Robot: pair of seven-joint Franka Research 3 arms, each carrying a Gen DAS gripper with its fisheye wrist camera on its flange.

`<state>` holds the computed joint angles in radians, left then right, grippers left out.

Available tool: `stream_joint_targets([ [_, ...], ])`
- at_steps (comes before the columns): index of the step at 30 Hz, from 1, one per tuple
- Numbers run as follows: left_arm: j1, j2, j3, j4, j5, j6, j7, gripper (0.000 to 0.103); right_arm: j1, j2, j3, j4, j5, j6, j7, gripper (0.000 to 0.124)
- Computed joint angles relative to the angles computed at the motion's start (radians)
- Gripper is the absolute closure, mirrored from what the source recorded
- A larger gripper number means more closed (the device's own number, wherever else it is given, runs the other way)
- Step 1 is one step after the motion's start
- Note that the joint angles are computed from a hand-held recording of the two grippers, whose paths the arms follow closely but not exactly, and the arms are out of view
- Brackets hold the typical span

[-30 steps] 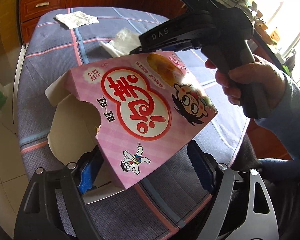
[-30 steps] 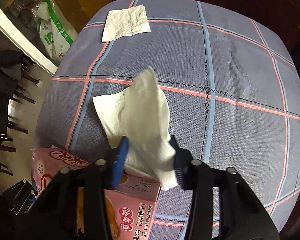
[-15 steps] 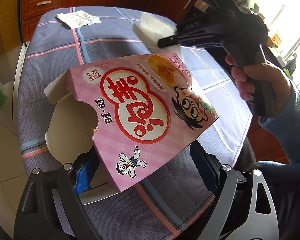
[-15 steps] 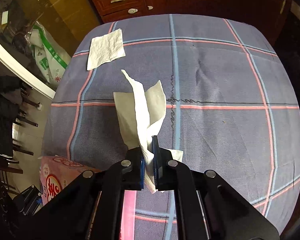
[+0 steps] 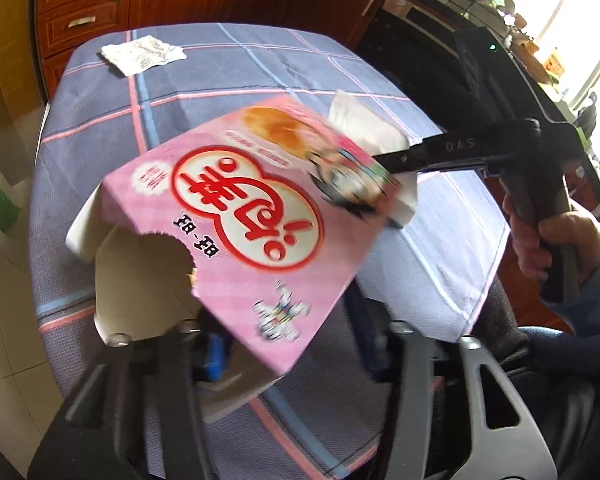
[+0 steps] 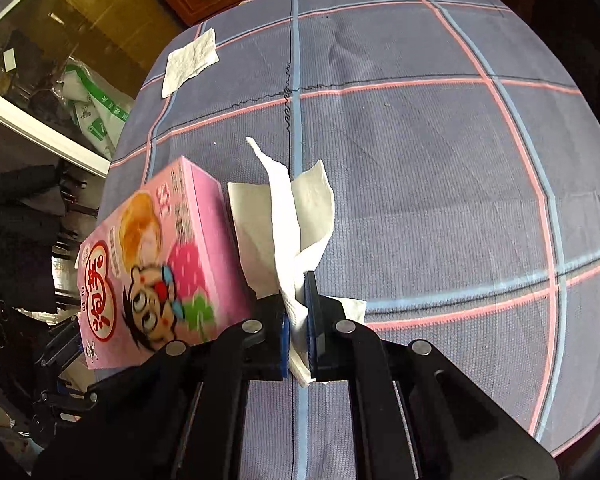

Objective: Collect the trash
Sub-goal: 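Grasp the pink snack box with the left gripper while the right gripper grasps the white tissue, then carry the pink box and tissue over the bin and open both grippers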

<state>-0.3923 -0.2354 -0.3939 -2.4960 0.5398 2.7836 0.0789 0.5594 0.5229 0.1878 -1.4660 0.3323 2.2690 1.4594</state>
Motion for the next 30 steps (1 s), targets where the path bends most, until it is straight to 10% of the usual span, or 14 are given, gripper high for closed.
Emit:
stream_joint_targets([
  [2,-0.007,0.018,-0.002,0.031,-0.005,-0.020,0.021,0.082,-0.015,-0.017,0.008,-0.027,0.027,0.006,-0.014,0.118],
  [30,-0.101,0.380,0.078,0.574,0.034,-0.216,0.189,0.087,-0.176,-0.202,0.014,-0.236,0.420,0.024,-0.271,0.118],
])
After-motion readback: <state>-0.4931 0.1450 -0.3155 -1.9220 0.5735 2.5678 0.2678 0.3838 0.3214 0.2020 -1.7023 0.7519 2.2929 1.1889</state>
